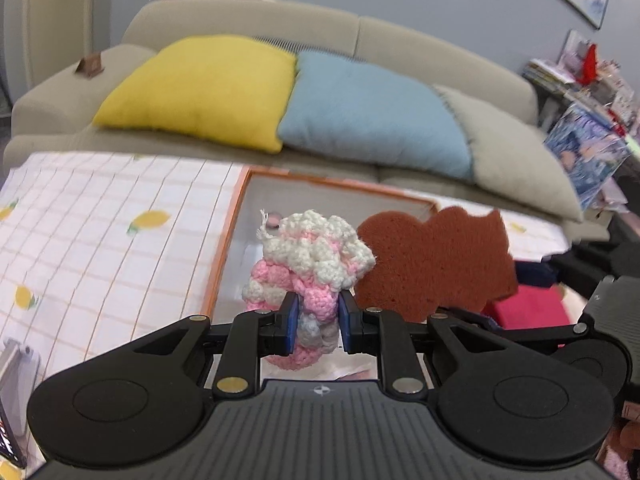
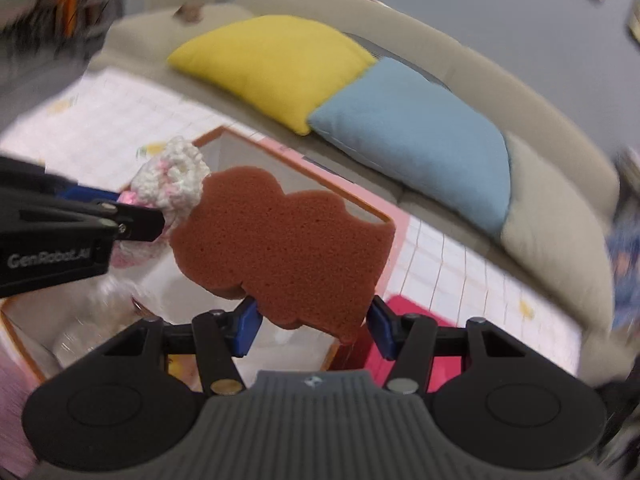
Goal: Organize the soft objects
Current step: 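Carry both held items over the white box and open both tools, then move both tools back toward the remaining soft items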
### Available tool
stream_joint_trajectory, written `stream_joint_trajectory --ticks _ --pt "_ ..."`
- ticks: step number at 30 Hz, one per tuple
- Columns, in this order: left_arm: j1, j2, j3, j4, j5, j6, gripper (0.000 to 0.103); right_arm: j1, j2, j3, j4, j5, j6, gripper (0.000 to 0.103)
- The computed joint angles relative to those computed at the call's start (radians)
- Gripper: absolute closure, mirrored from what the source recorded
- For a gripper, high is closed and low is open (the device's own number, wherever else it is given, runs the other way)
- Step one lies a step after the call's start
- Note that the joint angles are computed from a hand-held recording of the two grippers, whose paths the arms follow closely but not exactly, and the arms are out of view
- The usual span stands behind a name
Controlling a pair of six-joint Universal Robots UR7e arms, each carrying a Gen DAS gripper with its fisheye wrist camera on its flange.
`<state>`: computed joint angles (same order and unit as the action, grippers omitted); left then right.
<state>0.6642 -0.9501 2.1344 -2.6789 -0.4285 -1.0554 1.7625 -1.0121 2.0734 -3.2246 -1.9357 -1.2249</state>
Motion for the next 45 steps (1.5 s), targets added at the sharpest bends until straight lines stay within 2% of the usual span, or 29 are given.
stream_joint_trajectory --ticks 7,16,22,27,32,34,40,43,45 --pt "0.043 0.004 0.006 0.036 -0.054 -0.02 0.08 0.006 0.079 -0.03 -0.03 -0.072 -0.136 0.047" --pt "0.082 0.025 -0.026 0.043 -0.082 0.039 0.078 0.002 0.139 -0.05 -0.069 -0.132 -0.23 0.046" --pt "0.08 0.031 -0.027 0.028 -0.082 0.058 0.072 -0.012 0.13 -0.037 -0.074 -0.113 -0.287 0.045" --pt "0.062 0.02 -0.02 0.036 -0.068 0.029 0.059 -0.005 0.112 -0.033 -0.062 -0.102 -0.309 0.043" --pt "0.037 0.0 -0.023 0.089 -0.039 0.003 0.054 0.013 0.09 -0.034 -0.051 -0.109 -0.316 0.042" --pt "0.022 -0.008 -0.027 0.114 -0.023 -0.019 0.051 0.019 0.077 -0.037 -0.043 -0.109 -0.303 0.028" --pt "-0.028 -0.024 -0.054 0.248 0.037 -0.091 0.046 0.028 0.008 -0.024 -0.012 -0.095 -0.248 0.027" --pt "-0.058 -0.021 -0.052 0.23 0.059 -0.079 0.046 0.016 -0.049 -0.009 0.02 -0.064 -0.173 0.027" --pt "-0.08 -0.009 -0.047 0.184 0.075 -0.047 0.046 -0.004 -0.102 0.005 0.056 -0.014 -0.099 0.027"
